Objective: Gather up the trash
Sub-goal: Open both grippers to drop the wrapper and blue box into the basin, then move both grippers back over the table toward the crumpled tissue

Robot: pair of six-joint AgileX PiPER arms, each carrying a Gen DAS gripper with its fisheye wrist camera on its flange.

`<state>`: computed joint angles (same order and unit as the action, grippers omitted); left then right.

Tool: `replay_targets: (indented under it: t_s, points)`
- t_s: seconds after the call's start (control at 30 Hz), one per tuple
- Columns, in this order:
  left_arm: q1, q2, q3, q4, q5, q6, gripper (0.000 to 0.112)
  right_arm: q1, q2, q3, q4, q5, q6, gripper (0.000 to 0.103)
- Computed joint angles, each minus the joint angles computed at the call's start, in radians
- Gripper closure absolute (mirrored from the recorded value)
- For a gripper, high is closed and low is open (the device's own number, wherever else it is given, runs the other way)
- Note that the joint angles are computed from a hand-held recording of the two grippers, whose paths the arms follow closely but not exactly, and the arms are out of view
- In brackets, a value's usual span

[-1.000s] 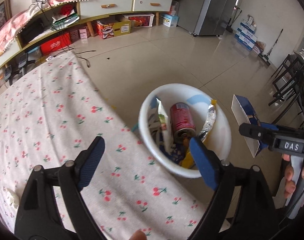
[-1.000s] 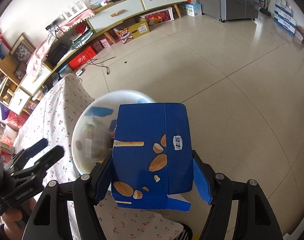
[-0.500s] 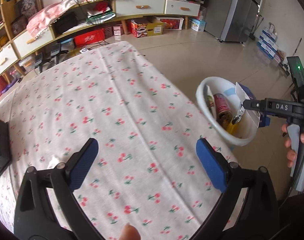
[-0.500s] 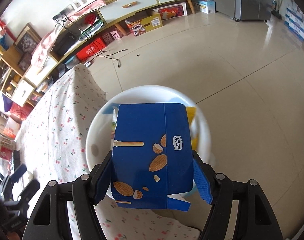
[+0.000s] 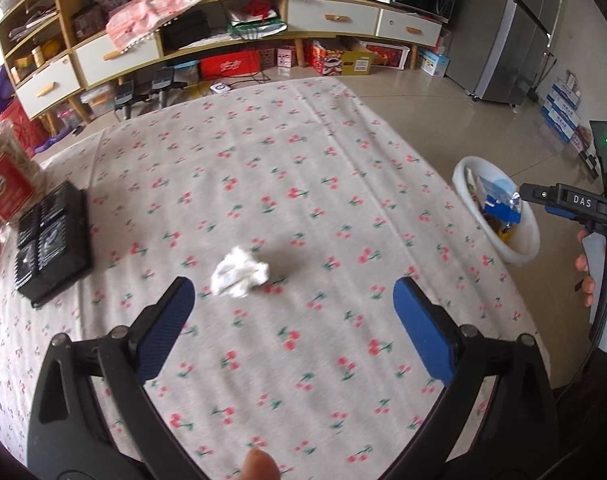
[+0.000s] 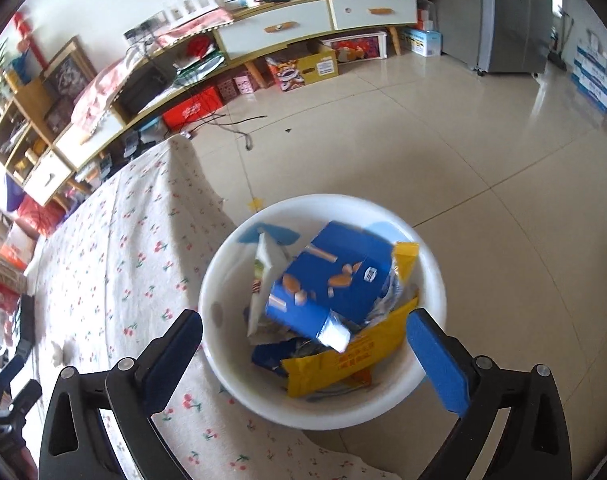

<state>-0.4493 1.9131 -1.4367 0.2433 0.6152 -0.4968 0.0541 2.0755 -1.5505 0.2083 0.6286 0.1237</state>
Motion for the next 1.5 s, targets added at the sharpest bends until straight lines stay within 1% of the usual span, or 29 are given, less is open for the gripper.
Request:
replay_targets:
  t_s: [0.1, 0.37, 0.63, 0.77, 0.9, 1.0, 1.1, 1.17, 1.23, 1.33, 1.5]
  points:
    - [0.036, -0.035, 0.060, 0.005, -0.015, 0.000, 0.013, 0.030, 0.013, -0.029, -0.026, 0.020, 0.014, 0.000]
    - [0.120, -0.100, 0.163, -0.005, -0.040, 0.017, 0.013, 0.118, 0.028, -0.080, -0.087, 0.062, 0.070, 0.000]
    - [0.193, -0.143, 0.195, -0.053, -0.015, 0.067, 0.013, 0.217, 0.036, -0.128, -0.125, 0.116, 0.074, 0.000]
    - [0.215, -0.169, 0.206, -0.019, 0.004, 0.067, 0.013, 0.280, 0.041, -0.155, -0.158, 0.138, 0.085, 0.000]
    - [0.247, -0.195, 0.229, 0.007, 0.015, 0.063, 0.013, 0.324, 0.064, -0.202, -0.144, 0.174, 0.072, 0.000]
    - [0.280, -0.200, 0.243, 0.005, 0.023, 0.057, 0.013, 0.369, 0.082, -0.240, -0.163, 0.196, 0.079, 0.000]
    - [0.327, -0.207, 0.264, -0.001, 0.032, 0.047, 0.013, 0.407, 0.111, -0.292, -0.165, 0.224, 0.078, 0.000]
    - [0.361, -0.206, 0.267, -0.009, 0.051, 0.036, 0.013, 0.430, 0.139, -0.337, -0.164, 0.251, 0.082, 0.000]
    - [0.405, -0.204, 0.261, -0.058, 0.074, 0.050, 0.013, 0.453, 0.170, -0.390, -0.166, 0.276, 0.088, 0.000]
    - [0.469, -0.224, 0.275, -0.149, 0.070, 0.090, 0.013, 0.484, 0.215, -0.470, -0.166, 0.316, 0.097, 0.000]
    - [0.492, -0.248, 0.304, -0.074, 0.062, 0.023, 0.013, 0.537, 0.329, -0.666, -0.164, 0.405, 0.098, 0.000]
